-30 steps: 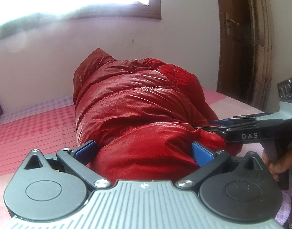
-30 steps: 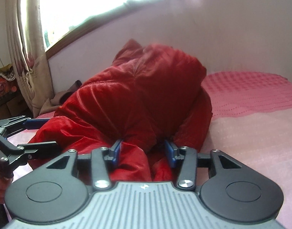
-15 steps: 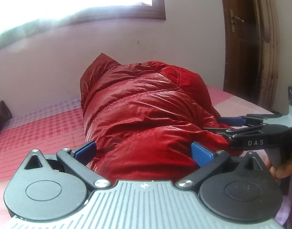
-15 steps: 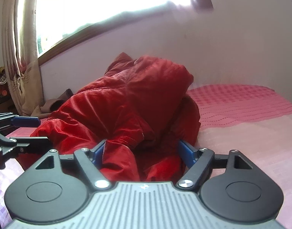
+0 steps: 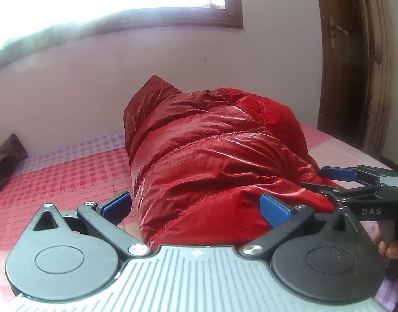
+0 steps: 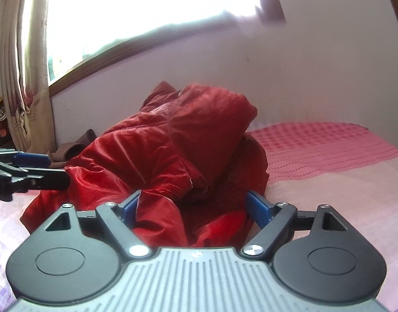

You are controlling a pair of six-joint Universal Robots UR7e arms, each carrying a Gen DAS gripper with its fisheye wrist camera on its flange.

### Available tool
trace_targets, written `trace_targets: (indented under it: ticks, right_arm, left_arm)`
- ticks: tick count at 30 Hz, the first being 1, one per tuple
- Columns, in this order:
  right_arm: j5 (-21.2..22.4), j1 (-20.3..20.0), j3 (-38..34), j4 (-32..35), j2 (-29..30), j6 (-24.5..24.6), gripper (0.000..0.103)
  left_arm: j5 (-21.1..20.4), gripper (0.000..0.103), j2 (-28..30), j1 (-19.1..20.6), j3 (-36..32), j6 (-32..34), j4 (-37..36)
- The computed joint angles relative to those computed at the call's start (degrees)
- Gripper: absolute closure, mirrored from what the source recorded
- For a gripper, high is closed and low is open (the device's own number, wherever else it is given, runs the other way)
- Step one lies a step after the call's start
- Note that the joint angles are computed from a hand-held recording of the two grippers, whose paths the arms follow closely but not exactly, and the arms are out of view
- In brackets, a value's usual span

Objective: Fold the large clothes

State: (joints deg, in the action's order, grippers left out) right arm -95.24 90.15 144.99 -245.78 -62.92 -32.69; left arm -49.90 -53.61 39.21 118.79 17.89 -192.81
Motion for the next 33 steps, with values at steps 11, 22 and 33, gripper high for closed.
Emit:
trace_targets:
  ticks: [11, 22, 33]
  right_arm:
    - [1.57, -0.26, 0.87, 0.94, -3.91, 3.96, 0.002]
    - [5.35, -3.45, -3.90, 26.57, -12.50, 12.63, 0.000]
    - [14.24, -8.31, -9.49, 45.26, -15.52, 16.78, 0.000]
  left_arm:
    - [-2.59, 0.000, 0.62, 0.71, -0.83, -1.47, 0.83]
    - [-7.62, 0.000, -2.68, 2.63, -1.49, -7.32, 4.87]
    - [-22.75, 0.000, -2.32, 13.73, -15.13, -24.41, 26.80]
